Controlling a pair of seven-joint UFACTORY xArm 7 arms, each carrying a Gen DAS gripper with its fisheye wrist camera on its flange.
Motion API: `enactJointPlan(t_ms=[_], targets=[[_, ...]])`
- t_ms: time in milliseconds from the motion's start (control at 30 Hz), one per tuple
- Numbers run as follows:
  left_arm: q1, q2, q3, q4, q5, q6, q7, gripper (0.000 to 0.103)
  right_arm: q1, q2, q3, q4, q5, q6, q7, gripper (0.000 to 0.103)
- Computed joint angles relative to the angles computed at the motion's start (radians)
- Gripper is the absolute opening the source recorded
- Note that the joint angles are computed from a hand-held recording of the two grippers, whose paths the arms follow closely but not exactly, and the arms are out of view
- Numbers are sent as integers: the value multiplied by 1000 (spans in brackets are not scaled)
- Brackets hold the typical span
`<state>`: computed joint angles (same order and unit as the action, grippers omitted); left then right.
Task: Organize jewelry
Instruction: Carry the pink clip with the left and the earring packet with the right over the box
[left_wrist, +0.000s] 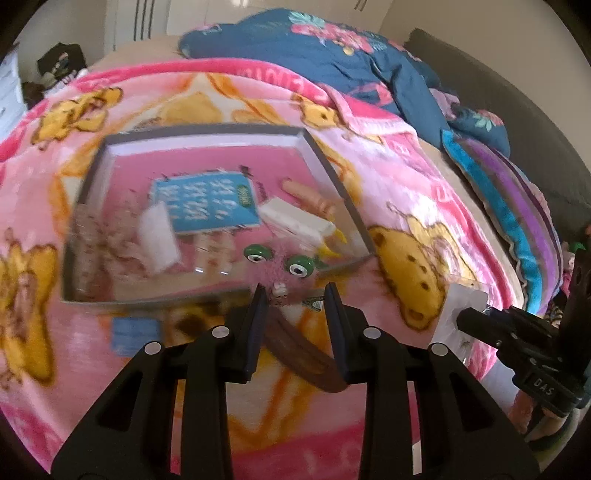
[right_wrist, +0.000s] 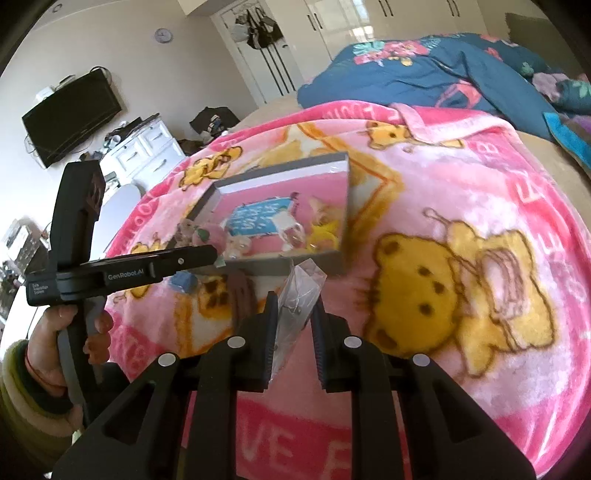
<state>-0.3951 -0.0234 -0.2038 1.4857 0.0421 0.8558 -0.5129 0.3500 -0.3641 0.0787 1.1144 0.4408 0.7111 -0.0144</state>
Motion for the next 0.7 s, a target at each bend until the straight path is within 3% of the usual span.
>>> enactJointPlan(t_ms=[700], targets=[[88, -101, 26, -54, 27, -8, 10, 23, 18, 257, 69, 345, -37, -29, -26, 17]])
